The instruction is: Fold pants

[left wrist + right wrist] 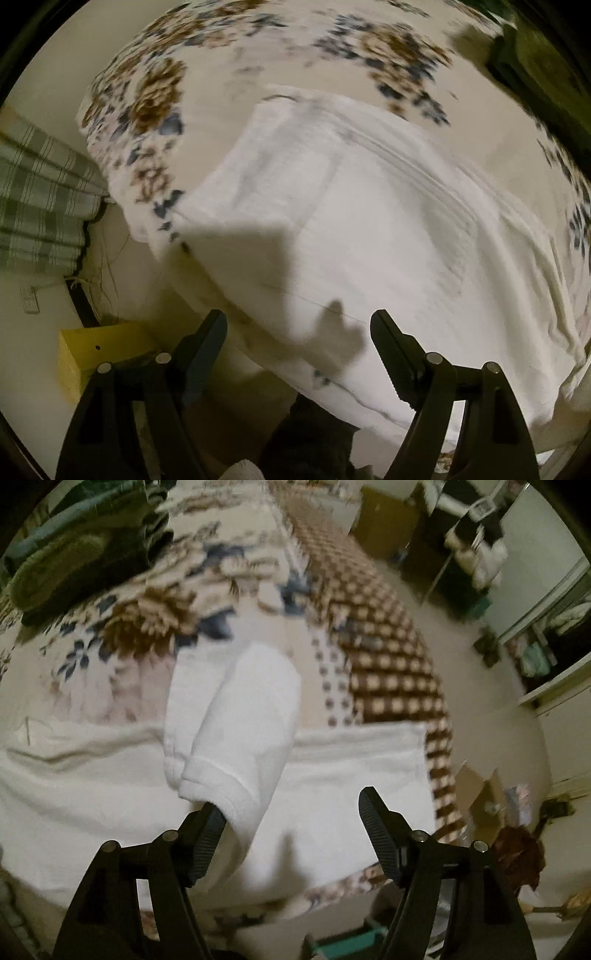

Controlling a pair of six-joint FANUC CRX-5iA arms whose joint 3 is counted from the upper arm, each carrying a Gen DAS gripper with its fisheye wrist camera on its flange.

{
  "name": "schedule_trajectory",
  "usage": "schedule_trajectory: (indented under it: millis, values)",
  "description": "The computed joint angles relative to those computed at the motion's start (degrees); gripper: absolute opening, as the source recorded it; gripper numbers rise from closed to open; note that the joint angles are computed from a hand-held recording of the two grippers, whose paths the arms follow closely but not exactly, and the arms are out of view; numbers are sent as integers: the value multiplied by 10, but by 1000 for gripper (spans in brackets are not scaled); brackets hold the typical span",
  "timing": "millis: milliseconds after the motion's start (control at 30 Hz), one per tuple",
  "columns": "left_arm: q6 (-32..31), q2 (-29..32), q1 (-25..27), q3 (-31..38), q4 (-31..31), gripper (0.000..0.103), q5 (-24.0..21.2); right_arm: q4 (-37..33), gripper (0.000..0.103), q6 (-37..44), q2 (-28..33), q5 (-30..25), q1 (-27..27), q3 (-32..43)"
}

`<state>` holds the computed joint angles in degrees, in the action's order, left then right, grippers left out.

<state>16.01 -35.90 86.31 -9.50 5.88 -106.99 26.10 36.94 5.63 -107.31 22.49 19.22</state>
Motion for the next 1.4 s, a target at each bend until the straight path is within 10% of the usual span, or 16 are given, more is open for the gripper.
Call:
schedule_trajectory:
  millis: [167, 533, 833, 1133, 1400]
  values:
    - [-45, -55, 0, -33, -2, 79, -20, 42, 74, -18, 27, 19, 12, 24]
    - [-27, -85, -76, -61, -30, 79, -10, -247, 75, -287, -121, 8, -201, -104]
    - [36, -61, -156, -63, -67, 79, 20, -288, 75, -516, -293, 198, -210, -253]
    - [39, -64, -185, -67, -76, 79, 21, -280, 75, -92, -90, -50, -158, 25]
    - [52, -61, -216, -65, -82, 79, 29, -187, 75, 139, 59, -3, -107, 89]
